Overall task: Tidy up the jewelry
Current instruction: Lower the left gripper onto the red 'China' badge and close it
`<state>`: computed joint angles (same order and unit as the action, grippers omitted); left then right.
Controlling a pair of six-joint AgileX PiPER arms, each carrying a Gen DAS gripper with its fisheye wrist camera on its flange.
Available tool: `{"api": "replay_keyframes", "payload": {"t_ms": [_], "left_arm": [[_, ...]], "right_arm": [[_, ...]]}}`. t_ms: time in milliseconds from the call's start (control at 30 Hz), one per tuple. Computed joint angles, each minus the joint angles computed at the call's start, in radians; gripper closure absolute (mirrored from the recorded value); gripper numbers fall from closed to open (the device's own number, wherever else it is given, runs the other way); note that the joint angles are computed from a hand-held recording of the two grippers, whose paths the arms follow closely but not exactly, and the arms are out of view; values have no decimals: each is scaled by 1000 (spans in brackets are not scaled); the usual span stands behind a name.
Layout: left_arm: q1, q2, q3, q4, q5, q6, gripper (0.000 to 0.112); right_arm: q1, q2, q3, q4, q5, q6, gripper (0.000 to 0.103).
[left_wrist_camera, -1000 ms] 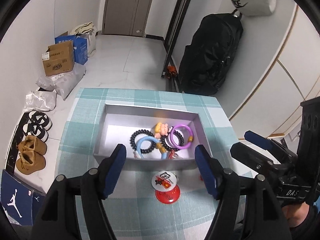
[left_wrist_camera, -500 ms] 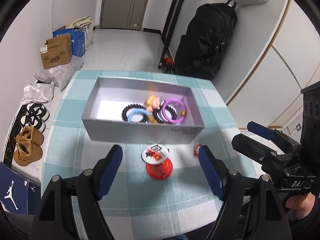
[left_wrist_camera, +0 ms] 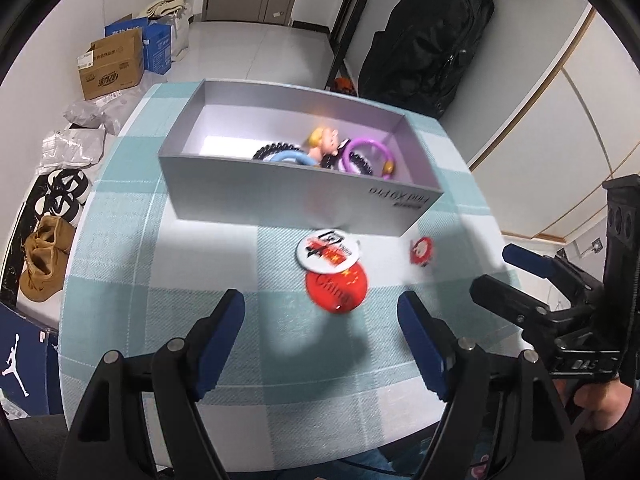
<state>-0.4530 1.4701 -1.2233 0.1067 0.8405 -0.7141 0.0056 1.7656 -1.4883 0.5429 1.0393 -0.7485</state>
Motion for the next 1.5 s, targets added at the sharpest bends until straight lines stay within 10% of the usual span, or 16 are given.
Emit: {"api": "replay_keyframes", "payload": {"t_ms": [1000, 1500], "left_arm": [[79, -12, 38, -69, -26, 79, 37], [130, 24, 16, -214, -73, 191, 37]], "right_arm": [[154, 67, -28, -216, -97, 136, 74], [124, 58, -41, -171, -73, 127, 75]]}}
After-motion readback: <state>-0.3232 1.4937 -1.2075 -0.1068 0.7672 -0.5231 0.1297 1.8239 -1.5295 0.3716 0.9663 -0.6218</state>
